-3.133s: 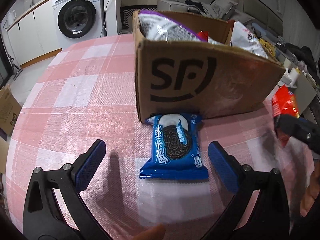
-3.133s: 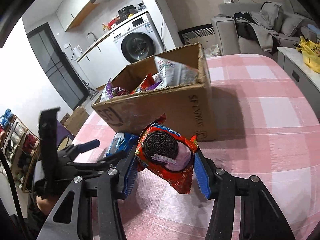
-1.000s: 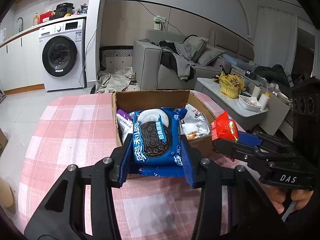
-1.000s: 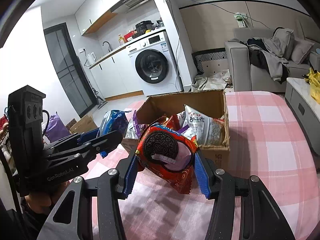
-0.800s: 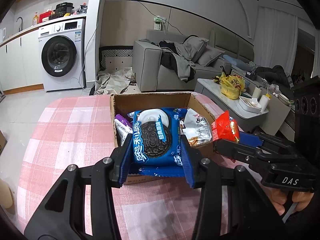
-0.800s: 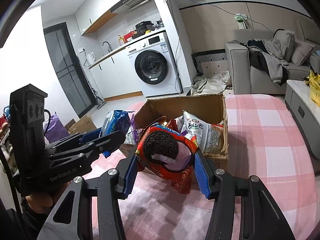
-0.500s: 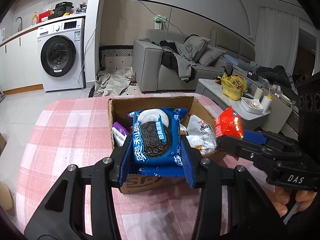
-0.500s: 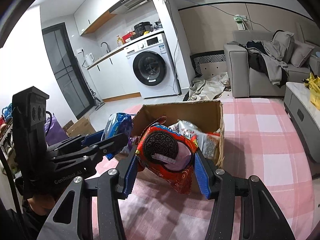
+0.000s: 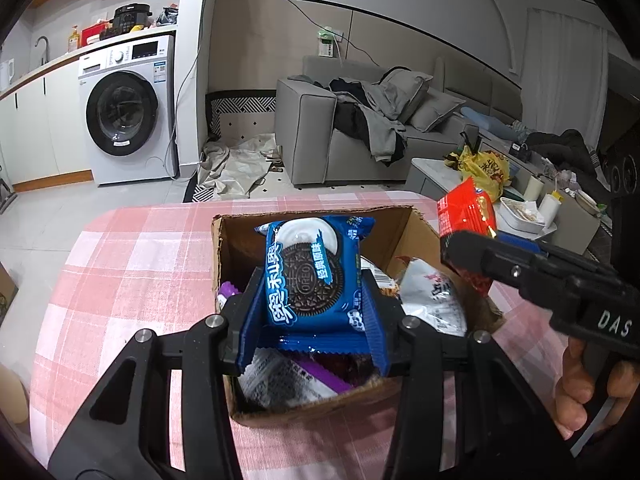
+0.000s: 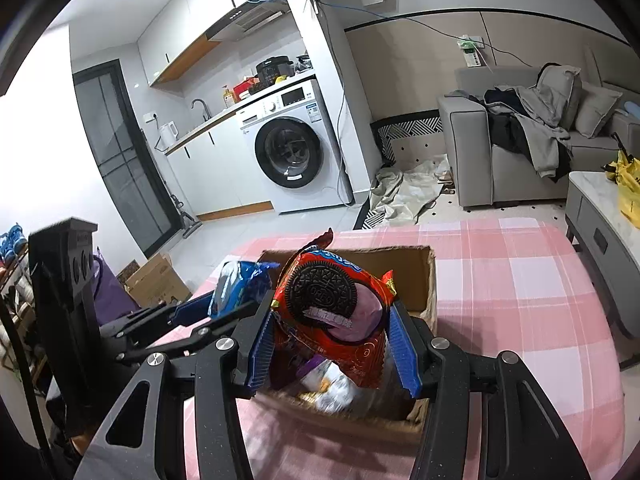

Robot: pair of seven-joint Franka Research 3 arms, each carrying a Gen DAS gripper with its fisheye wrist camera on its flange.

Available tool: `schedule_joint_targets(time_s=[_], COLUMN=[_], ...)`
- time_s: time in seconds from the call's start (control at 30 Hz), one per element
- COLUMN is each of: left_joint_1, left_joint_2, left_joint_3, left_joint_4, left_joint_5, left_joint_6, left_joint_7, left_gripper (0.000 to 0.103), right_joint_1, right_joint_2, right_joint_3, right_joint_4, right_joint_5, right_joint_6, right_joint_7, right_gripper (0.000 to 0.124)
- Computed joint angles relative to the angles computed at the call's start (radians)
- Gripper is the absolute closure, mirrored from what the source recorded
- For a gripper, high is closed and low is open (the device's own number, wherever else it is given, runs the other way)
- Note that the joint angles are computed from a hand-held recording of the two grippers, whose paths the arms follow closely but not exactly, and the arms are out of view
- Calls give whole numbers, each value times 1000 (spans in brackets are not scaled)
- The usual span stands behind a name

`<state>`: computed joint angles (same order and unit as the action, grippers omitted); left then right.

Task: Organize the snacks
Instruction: 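Carry both held Oreo packs over the cardboard box, then open both grippers to drop the Oreo packs into the box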

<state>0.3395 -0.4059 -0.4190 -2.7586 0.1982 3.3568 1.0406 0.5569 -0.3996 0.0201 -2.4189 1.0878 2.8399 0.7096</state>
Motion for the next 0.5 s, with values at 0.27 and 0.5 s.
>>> schedule_joint_targets(time_s=[0.27,0.5], left_joint_1=[164,327], left_joint_2=[74,118], left_joint_3=[-181,-372], left_joint_4=[53,99], left_joint_5=[-88,-195], left_joint_6=[45,54], left_joint_7=[62,144], left_gripper=[62,62], right_joint_1=[-17,-33], right_joint_2=[69,117], right_joint_3=[4,18], right_joint_4=[40,65], right_joint_5=[-2,-19], right_joint_6=[12,34], right_joint_7=[6,20], right_gripper=[72,72])
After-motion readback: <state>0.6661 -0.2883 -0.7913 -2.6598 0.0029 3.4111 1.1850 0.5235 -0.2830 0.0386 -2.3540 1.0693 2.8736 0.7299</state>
